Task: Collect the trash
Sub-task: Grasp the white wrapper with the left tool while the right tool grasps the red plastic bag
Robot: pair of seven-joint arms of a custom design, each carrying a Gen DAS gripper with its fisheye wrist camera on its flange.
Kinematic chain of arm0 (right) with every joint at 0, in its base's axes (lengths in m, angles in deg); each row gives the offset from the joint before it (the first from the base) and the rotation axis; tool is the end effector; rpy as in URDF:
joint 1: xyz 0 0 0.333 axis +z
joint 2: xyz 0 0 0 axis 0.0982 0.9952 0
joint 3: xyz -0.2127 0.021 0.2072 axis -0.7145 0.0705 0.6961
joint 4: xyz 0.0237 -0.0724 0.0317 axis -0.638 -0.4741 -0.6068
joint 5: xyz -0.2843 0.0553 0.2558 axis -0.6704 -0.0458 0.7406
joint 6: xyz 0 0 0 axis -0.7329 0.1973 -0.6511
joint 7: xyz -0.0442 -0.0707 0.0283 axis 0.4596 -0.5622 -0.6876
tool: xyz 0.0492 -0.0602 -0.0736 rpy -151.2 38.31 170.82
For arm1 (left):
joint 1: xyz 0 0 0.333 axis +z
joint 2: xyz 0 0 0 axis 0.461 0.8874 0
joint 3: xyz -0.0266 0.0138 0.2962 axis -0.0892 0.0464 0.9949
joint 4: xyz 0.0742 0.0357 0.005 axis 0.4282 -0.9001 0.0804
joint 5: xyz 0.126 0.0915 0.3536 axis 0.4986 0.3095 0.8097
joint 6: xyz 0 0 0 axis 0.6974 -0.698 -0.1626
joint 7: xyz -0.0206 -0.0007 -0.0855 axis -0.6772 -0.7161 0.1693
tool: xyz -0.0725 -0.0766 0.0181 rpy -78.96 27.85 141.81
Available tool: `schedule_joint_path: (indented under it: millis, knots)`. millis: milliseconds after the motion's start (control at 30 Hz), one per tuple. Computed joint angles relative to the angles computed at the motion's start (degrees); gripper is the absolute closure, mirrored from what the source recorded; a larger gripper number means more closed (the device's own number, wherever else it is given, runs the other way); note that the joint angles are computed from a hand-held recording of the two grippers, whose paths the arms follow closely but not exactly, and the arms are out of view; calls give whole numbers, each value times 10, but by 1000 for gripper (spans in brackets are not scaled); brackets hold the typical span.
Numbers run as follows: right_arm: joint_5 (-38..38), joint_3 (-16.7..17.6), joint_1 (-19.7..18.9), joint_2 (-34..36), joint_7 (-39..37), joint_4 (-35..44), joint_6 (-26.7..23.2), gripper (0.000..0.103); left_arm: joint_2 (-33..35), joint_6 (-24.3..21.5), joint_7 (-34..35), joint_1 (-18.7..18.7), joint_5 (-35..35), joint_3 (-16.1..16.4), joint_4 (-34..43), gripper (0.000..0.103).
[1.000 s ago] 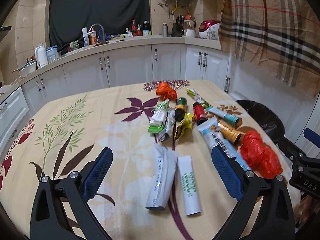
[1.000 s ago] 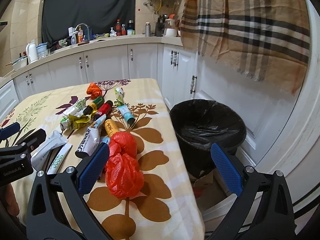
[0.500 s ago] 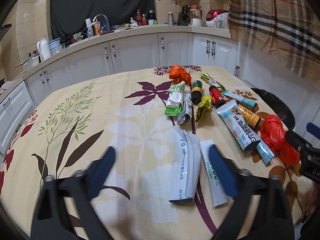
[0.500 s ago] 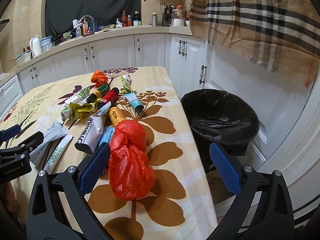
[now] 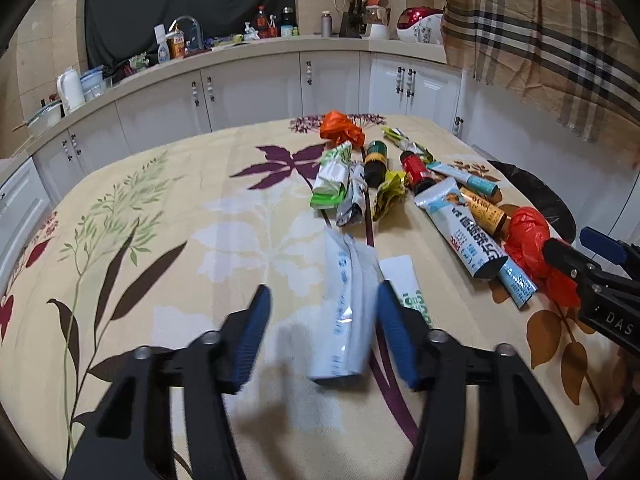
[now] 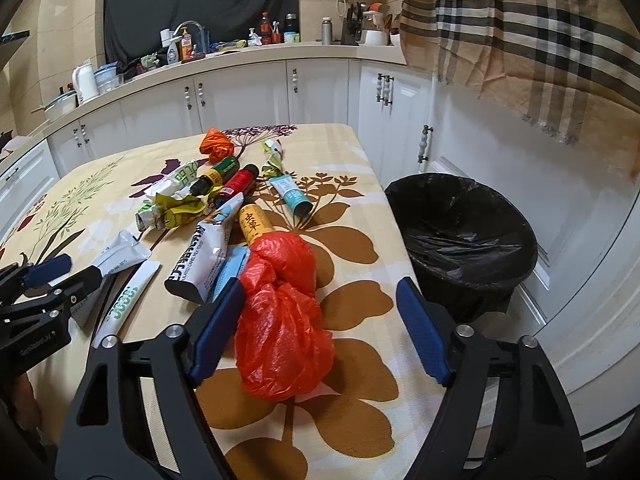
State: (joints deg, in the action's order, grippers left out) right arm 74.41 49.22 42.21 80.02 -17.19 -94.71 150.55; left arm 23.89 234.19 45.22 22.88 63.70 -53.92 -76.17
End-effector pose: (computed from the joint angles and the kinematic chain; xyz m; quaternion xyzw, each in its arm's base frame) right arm 0.6219 0.2837 0.3154 -0.7263 0.5329 -0.2428 0.3599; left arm 0.5830 -0.1220 0.3094 -0.6957 0.5974 -0.2572 0.3049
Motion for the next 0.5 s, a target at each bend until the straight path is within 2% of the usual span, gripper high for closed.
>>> schedule_joint_path:
  millis: [100,167,333,500]
  knots:
    - [-7,21,-17,-3,-9,0,-2,39,8,28,46,13,-55,-4,-3,60]
    - [-11,37,-29,-5,-16,-1,-4,43,9,40,48,10,-60,3,-5,62]
    - [-19,113,-94,-9,-43,-1,-14,66,8,62,5,2,-22,17,-4,70]
    - [-21,124,-98,-12,-57,-6,-7,80,5,66,-36,5,23,16,-2,75]
